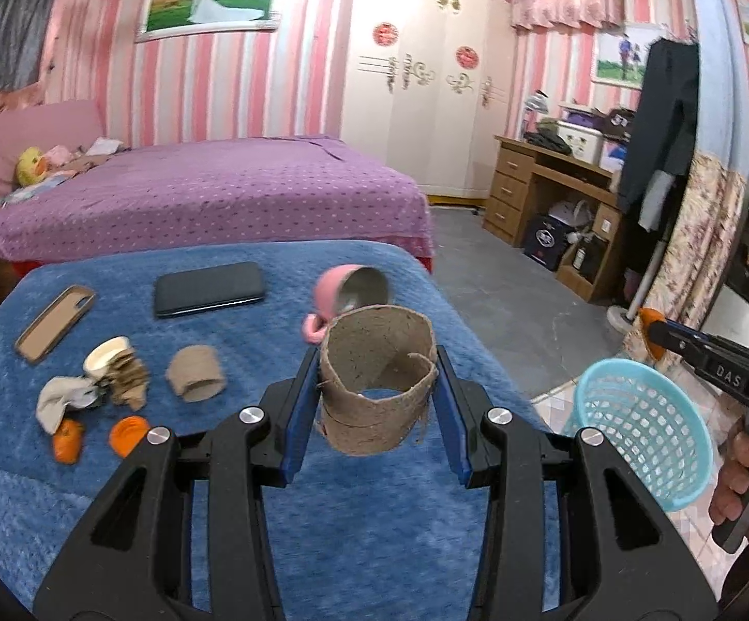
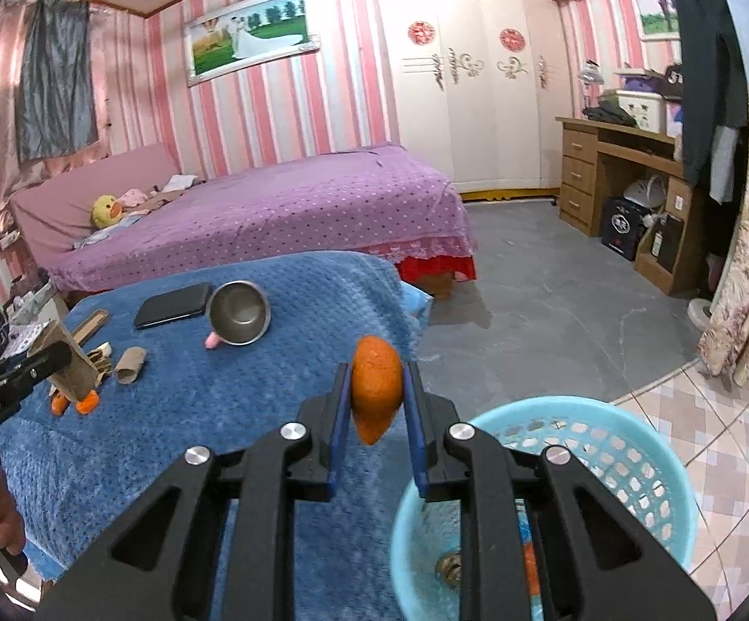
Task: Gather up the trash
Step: 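Carry cup and peel over the light-blue wastebasket and open both grippers, then return to the blanket and grasp the orange plastic lid with the right gripper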
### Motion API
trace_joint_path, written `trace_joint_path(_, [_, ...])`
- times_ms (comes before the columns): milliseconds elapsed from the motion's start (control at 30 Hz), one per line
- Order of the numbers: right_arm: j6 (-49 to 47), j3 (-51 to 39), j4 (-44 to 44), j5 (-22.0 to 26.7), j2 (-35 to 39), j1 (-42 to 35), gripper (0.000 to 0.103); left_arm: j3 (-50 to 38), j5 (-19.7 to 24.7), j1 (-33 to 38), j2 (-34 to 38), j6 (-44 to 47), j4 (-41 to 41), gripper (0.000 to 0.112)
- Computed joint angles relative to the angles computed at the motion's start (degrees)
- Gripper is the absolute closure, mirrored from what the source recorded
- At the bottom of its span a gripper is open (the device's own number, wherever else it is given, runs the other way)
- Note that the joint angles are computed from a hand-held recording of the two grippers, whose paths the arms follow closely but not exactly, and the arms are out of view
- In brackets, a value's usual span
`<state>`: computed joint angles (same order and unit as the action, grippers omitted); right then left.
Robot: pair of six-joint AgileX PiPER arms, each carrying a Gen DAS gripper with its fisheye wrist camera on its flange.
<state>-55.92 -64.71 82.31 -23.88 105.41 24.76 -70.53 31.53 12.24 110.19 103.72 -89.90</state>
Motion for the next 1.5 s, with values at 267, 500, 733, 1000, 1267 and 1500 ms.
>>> trace_joint_path(267, [9.9, 7.1, -5.3, -0.2, -3.7, -5.2, 0.082, 0.4, -3.0, -11.5, 0.5, -2.9, -1.0, 0.071])
trace_joint_path(500, [14.7, 12.4, -3.1, -10.4, -6.1, -6.4, 0.020, -1.0, -5.6, -21.8, 1.7, -6.0, 0.1, 0.071])
trace_joint_path(733, [25.9, 17.8, -6.8, -15.4, -9.0, -8.0, 0.019, -5.2, -3.7, -26.9, 4.6, -13.7, 5.1, 0.033])
trace_joint_path(1000, [26.6, 16.7, -9.8, -14.0, -8.3, -6.6, 0.019, -3.4, -3.6, -20.9, 2.4, -10.5, 3.9, 0.031])
trace_joint_path(1267, [13.1, 4.1, -2.3, -13.0, -1.4, 1.0, 0.019, -5.0, -4.7, -1.6, 2.0, -5.3, 5.8, 0.031])
trace_joint_path(1500, [-8.6, -16.7, 10.0, -13.3, 10.2, 10.9, 0.019, -13.7, -3.2, 13.1, 9.8, -8.4, 8.0, 0.029])
